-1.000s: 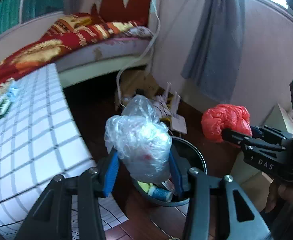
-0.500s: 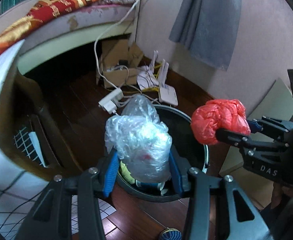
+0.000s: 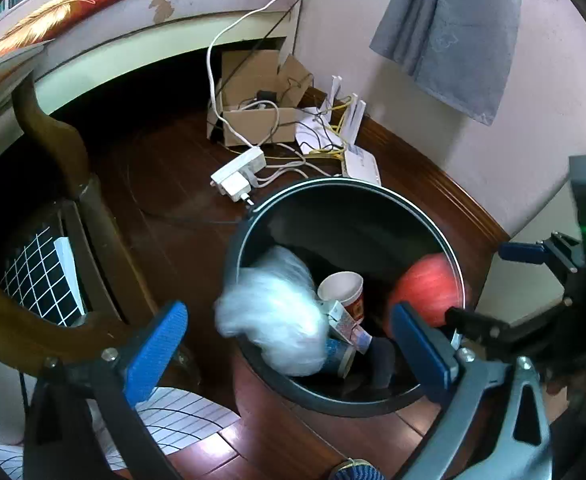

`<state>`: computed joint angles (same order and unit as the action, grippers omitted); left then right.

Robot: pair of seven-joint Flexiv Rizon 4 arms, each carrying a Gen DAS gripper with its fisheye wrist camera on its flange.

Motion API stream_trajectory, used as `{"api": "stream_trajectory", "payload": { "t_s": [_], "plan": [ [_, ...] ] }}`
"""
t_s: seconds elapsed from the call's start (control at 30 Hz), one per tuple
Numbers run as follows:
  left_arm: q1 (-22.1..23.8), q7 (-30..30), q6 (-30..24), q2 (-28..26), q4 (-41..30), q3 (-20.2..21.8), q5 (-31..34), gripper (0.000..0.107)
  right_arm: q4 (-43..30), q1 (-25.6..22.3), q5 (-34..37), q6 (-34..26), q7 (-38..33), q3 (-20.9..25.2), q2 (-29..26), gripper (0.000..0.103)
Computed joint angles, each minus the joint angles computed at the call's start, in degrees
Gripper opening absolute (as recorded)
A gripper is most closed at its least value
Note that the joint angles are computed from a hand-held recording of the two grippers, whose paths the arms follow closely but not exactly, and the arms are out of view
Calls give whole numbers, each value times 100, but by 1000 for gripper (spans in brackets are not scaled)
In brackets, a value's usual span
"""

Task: Collect trash
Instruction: 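Carry red bag and plastic wrap over the black bin and open both tools, then move both tools back toward the table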

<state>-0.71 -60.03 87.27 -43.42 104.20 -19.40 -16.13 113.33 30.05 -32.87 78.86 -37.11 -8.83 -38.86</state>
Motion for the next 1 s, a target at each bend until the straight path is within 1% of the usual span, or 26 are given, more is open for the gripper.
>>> {"api": "stream_trajectory", "payload": {
  "t_s": [0.07, 0.13, 0.33, 0.47, 0.57, 0.7, 0.8, 1.0],
  "plan": [
    [-206, -79, -2, 33, -12, 240, 61, 102, 57, 180, -112, -154, 212, -270, 22, 103],
    [-311, -142, -8, 44, -23, 352, 92, 102, 123, 248, -208, -262, 407, -370, 89, 103],
    [-371, -223, -47, 109, -23, 409, 128, 102, 317, 297, -686, -187, 988, -596, 316, 103],
    [-395, -248, -9, 179, 4, 429, 155, 102, 366, 221, -920, -103, 1268, -607, 410, 103],
    [-348, -259, 48, 277, 78, 363, 154, 102, 469, 233, -1145, -22, 1549, -687, 542, 103],
    [-249, -270, 213, 449, 248, 224, 161, 102, 684, 359, -1695, 122, 2115, -935, 790, 103],
    [-230, -316, 272, 583, 355, 213, 179, 102, 804, 354, -2121, 120, 2473, -963, 970, 103],
    [53, -329, 532, 864, 672, -64, 231, 102, 997, 283, -3150, -37, 3175, -959, 1423, 103]
  ]
}}
